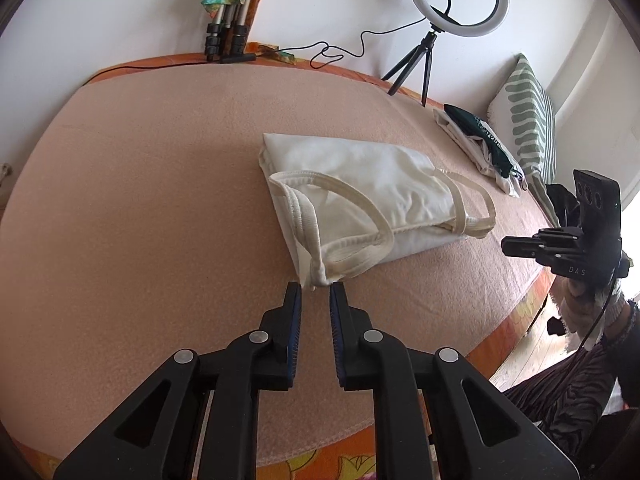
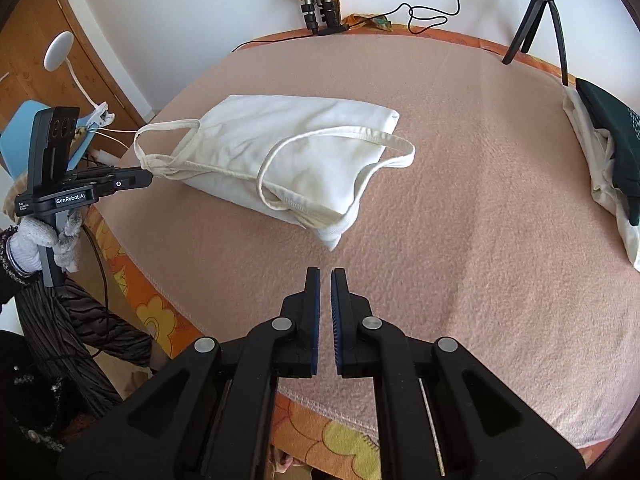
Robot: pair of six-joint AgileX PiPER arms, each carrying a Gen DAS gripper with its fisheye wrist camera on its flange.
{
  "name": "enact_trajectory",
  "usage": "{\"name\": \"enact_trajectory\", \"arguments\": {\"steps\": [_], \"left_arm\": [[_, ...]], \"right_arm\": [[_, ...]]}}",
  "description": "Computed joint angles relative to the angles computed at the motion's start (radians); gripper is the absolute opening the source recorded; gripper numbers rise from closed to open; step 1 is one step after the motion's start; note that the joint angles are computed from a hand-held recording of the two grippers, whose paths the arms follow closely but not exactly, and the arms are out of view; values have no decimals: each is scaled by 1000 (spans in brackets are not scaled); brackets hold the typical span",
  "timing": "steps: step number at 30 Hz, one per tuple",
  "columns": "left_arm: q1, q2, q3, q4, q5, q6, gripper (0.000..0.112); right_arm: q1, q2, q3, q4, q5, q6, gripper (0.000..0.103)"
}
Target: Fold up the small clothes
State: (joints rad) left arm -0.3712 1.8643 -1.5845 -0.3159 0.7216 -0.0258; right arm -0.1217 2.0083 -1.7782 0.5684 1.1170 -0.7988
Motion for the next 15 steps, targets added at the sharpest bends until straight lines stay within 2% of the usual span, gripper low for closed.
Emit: {"name": "enact_trajectory", "arguments": {"steps": [3, 7, 11, 15], "left_arm": [[30, -42, 42, -47, 3, 25, 13], [29, -91, 62, 15, -48, -14, 13], [42, -17, -63, -11, -17, 2, 13], [40, 106, -225, -47, 68, 37, 13]], "right_arm": [[-36, -22, 20, 38, -16, -13, 6], [-62, -27, -2, 115, -74, 29, 6], [-32, 45, -122, 93, -99, 128, 6], [2, 122, -230, 110, -54, 161, 6]]}}
